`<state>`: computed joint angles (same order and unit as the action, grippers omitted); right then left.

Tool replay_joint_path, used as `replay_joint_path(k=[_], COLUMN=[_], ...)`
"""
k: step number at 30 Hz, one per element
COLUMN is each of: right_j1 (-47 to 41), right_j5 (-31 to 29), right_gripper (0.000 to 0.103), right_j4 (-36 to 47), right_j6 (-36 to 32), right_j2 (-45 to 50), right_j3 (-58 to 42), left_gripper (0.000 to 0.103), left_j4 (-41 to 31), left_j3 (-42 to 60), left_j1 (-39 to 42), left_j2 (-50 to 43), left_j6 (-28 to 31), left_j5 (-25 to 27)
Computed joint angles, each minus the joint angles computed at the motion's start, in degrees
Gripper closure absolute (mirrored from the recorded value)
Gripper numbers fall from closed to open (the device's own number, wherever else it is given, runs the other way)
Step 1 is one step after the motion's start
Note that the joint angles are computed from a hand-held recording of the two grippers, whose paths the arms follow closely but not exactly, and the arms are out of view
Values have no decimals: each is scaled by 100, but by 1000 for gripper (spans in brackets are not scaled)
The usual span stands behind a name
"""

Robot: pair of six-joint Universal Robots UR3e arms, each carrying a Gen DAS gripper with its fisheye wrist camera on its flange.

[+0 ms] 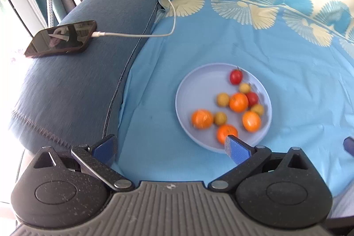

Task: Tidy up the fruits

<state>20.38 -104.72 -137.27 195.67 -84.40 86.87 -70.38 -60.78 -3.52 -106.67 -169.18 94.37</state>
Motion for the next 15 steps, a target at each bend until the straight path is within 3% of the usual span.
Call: replay_joint_path(k=[3, 7, 15], right_j1=[395, 672, 1252], right_j5=[-572, -859, -1670], right_gripper=[1, 1, 1], right_j4=[-169, 19, -44], right_j6=[238, 509, 746], right_j2=[-321, -639, -1105], right_j3=[393, 564, 888], left_gripper=[0, 0, 0], left_j4=[239, 406, 611], left_j3=[-793, -1538, -2159], left_j1=[49, 88, 32], left_j2=[680, 1420, 2128], left_j6=[30, 56, 146], left_j5=[-110, -287, -422])
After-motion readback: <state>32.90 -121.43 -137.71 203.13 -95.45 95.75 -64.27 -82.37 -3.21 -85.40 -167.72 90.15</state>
